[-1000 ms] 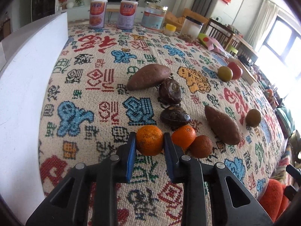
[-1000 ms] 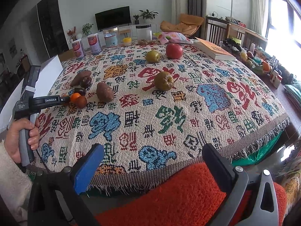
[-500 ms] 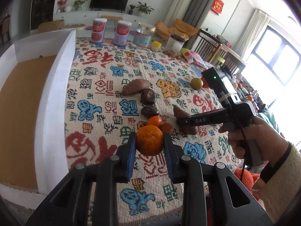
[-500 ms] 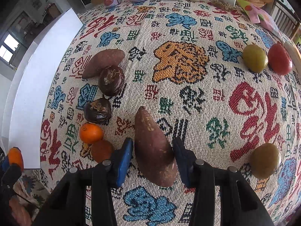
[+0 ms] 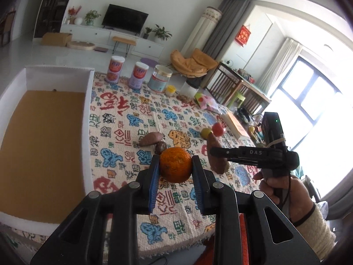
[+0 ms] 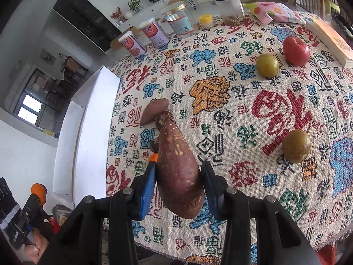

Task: Organize fruits
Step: 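Carry orange and sweet potato into the box and open both tools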

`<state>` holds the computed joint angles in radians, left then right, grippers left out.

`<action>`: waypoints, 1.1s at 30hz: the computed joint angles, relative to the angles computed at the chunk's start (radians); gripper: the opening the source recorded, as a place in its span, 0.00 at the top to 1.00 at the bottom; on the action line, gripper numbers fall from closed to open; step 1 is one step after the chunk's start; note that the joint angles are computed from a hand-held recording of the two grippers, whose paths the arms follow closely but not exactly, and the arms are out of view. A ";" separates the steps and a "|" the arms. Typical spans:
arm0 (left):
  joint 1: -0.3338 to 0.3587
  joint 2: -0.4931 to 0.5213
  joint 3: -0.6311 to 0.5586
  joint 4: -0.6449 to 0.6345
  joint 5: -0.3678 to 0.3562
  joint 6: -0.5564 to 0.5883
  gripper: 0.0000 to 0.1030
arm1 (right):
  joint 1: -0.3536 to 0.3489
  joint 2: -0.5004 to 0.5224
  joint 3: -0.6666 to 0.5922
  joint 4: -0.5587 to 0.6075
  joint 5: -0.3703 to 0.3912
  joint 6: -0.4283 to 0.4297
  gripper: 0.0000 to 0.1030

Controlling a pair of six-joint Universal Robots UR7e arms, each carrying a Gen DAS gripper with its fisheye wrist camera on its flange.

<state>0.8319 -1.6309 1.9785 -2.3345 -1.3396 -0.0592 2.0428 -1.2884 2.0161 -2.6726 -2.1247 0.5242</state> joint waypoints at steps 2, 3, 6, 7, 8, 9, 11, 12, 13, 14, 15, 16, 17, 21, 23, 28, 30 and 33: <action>0.018 -0.013 -0.025 -0.002 0.076 0.005 0.73 | 0.039 0.099 -0.077 -0.060 0.062 -0.042 0.60; 0.029 -0.017 -0.035 -0.007 0.128 0.007 0.73 | 0.053 0.149 -0.117 -0.087 0.101 -0.061 0.60; 0.086 -0.010 -0.073 0.000 0.249 -0.005 0.73 | 0.082 0.303 -0.230 -0.167 0.251 -0.095 0.60; 0.110 -0.001 -0.080 -0.008 0.293 -0.003 0.73 | 0.085 0.356 -0.271 -0.185 0.304 -0.100 0.60; 0.128 0.006 -0.085 -0.019 0.331 0.002 0.73 | 0.087 0.407 -0.317 -0.188 0.349 -0.105 0.60; 0.149 0.019 -0.089 -0.033 0.376 0.013 0.73 | 0.088 0.455 -0.363 -0.179 0.383 -0.113 0.60; 0.189 0.044 -0.100 -0.046 0.438 0.019 0.73 | 0.094 0.553 -0.462 -0.143 0.416 -0.129 0.60; 0.216 0.057 -0.109 -0.043 0.447 0.014 0.73 | 0.096 0.596 -0.503 -0.122 0.421 -0.137 0.60; 0.236 0.066 -0.116 -0.037 0.454 0.006 0.73 | 0.097 0.632 -0.539 -0.100 0.423 -0.142 0.60; 0.254 0.073 -0.117 -0.034 0.461 0.001 0.73 | 0.096 0.664 -0.568 -0.081 0.424 -0.144 0.60; 0.269 0.079 -0.116 -0.034 0.467 0.002 0.73 | 0.095 0.691 -0.592 -0.063 0.422 -0.143 0.60; 0.280 0.083 -0.114 -0.033 0.474 0.002 0.72 | 0.092 0.710 -0.603 -0.045 0.416 -0.146 0.60; 0.289 0.087 -0.112 -0.032 0.478 0.001 0.72 | 0.092 0.728 -0.617 -0.023 0.402 -0.147 0.60; 0.310 0.101 -0.111 -0.033 0.488 -0.006 0.71 | 0.091 0.785 -0.655 0.023 0.347 -0.156 0.59; 0.307 0.101 -0.103 -0.038 0.502 -0.010 0.69 | 0.089 0.807 -0.669 0.039 0.325 -0.163 0.59; 0.283 0.096 -0.078 -0.072 0.543 0.003 0.37 | 0.098 0.795 -0.649 -0.003 0.305 -0.184 0.56; 0.258 0.087 -0.060 -0.105 0.553 0.009 0.34 | 0.103 0.763 -0.610 -0.055 0.281 -0.185 0.50; 0.205 0.063 -0.020 -0.164 0.544 0.029 0.30 | 0.121 0.684 -0.505 -0.170 0.210 -0.213 0.34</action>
<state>1.0368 -1.5674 1.9590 -2.4987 -0.7956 -0.0303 2.1639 -0.6048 1.5111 -2.8430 -1.9150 0.3112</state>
